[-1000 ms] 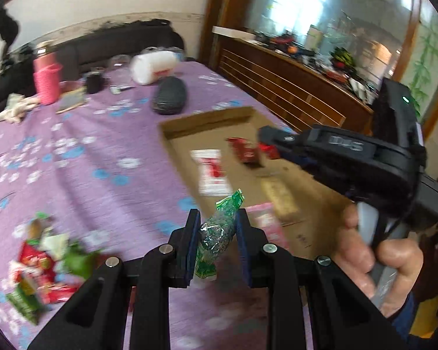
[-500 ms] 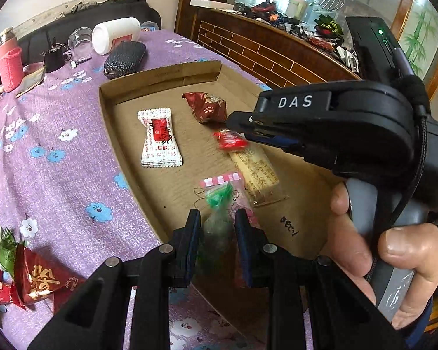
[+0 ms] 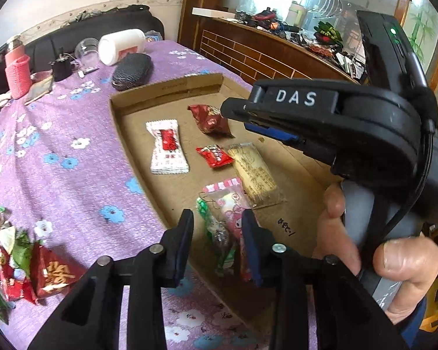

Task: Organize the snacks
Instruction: 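Move both tools back to the snack pile, then grasp the green 'Peas Original' bag with the left tool while the right tool grasps the dark red-and-gold packet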

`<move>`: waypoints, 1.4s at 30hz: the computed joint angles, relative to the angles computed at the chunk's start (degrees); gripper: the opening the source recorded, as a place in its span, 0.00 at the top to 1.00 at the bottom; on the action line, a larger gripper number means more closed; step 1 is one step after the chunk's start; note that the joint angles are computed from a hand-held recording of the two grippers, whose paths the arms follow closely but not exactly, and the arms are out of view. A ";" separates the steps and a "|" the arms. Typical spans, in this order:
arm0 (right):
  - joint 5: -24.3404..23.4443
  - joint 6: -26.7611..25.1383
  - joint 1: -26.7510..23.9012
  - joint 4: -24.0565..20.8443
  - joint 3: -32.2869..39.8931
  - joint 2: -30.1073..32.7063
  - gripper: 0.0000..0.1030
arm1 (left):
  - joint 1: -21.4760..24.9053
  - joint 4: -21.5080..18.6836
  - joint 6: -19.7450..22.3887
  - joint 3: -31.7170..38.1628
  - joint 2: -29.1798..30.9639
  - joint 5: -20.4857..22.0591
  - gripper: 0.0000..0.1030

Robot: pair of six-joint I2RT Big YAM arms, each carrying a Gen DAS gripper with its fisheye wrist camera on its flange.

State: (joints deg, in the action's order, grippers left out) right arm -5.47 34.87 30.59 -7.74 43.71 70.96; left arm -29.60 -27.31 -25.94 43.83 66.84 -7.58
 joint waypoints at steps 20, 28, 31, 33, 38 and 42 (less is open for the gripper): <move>-1.05 -12.12 7.98 5.32 -0.39 -0.45 0.71 | 6.72 -12.31 -0.19 -6.31 -18.71 -4.58 0.64; -2.66 -18.92 13.73 3.77 0.63 1.32 0.71 | 25.95 -20.22 9.31 -11.46 -34.65 3.00 0.55; -1.95 -18.94 14.23 3.51 0.84 1.91 0.71 | 37.46 -21.52 14.22 -13.00 -36.12 7.76 0.53; -2.06 -18.59 14.11 3.33 0.88 2.17 0.71 | 42.17 -21.01 16.19 -13.46 -34.78 10.43 0.53; -2.36 -18.34 13.90 2.73 1.08 2.37 0.71 | 45.89 -17.82 16.95 -14.93 -29.40 10.60 0.53; -2.56 -18.83 14.20 2.02 1.64 2.90 0.71 | 45.72 -19.16 20.72 -16.08 -29.92 13.86 0.49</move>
State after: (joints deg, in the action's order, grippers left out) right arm -8.03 16.04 44.79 -5.72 45.35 73.86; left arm 16.12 -46.47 -5.21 27.75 36.92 6.29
